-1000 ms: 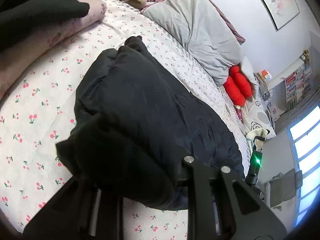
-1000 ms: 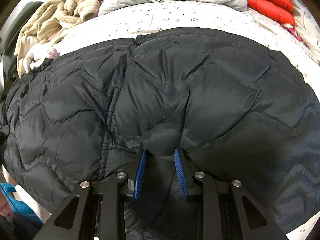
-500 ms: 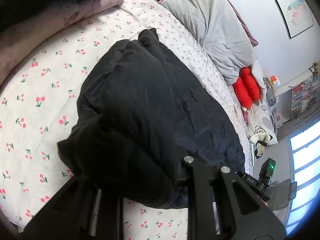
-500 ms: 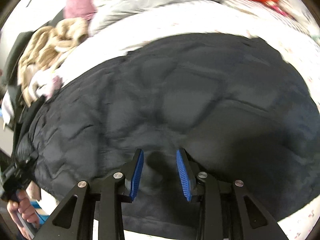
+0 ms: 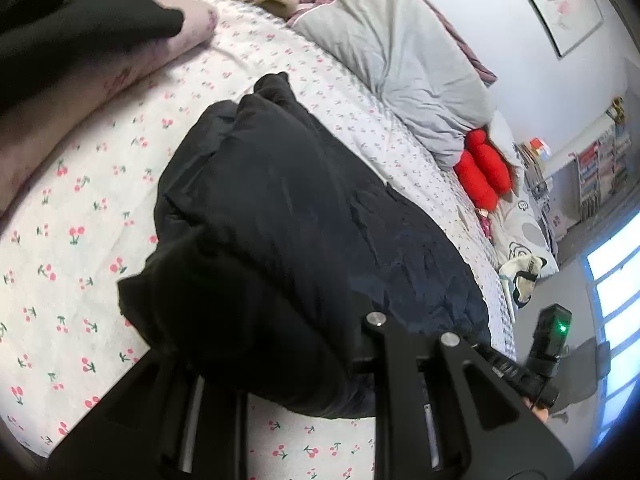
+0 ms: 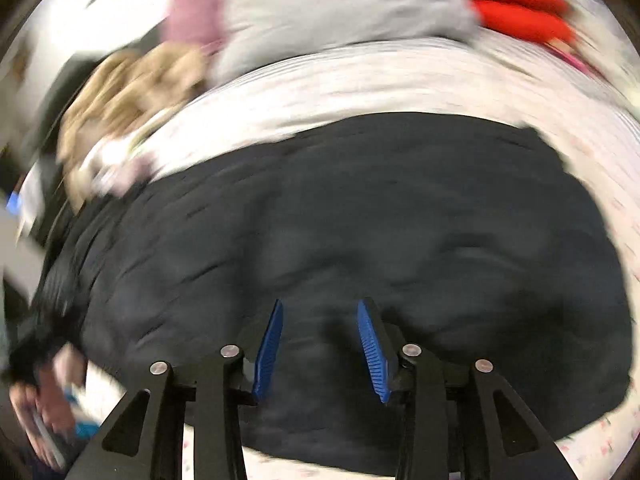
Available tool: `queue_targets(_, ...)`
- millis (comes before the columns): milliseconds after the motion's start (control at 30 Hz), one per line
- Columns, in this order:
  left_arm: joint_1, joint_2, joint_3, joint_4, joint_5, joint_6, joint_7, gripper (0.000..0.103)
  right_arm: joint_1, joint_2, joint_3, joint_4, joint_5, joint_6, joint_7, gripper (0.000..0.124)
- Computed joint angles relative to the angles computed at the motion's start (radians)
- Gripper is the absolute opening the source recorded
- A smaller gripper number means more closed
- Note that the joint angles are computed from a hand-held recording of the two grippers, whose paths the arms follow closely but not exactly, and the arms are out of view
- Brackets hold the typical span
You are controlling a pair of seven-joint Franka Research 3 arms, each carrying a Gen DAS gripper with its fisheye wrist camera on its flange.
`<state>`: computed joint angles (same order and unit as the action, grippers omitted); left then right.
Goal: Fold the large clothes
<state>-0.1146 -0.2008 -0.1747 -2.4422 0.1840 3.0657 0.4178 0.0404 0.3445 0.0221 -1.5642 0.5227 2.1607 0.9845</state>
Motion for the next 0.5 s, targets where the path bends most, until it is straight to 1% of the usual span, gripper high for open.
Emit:
queue_targets(100, 0.031, -0.006, -0.030, 0.010, 0.055, -0.002, -0.021, 0.022, 0.035, 0.020, 0.005, 0.003, -0.061, -0.022, 0.009, 0.041)
queue_targets(200, 0.049, -0.009, -0.050, 0.025, 0.103, -0.010, -0.040, 0.022, 0.065, 0.030, 0.001, -0.005, -0.106, 0.035, 0.038, 0.041)
queue_targets(233, 0.058, -0.010, -0.059, 0.032, 0.124, -0.014, -0.049, 0.022, 0.066, 0.046, 0.000, 0.017, -0.108, 0.042, 0.056, 0.041)
queue_targets(300, 0.071, -0.010, -0.074, 0.043, 0.164, -0.021, -0.069, 0.022, 0.066, 0.097, 0.000, 0.089, -0.104, 0.031, 0.112, 0.041)
queue_targets(367, 0.079, -0.010, -0.083, 0.057, 0.200, -0.032, -0.085, 0.022, 0.062, 0.127, 0.001, 0.124, -0.110, 0.023, 0.140, 0.041)
queue_targets(500, 0.082, -0.003, -0.087, 0.079, 0.252, -0.046, -0.107, 0.022, 0.070, 0.220, 0.005, 0.253, -0.142, -0.001, 0.198, 0.041)
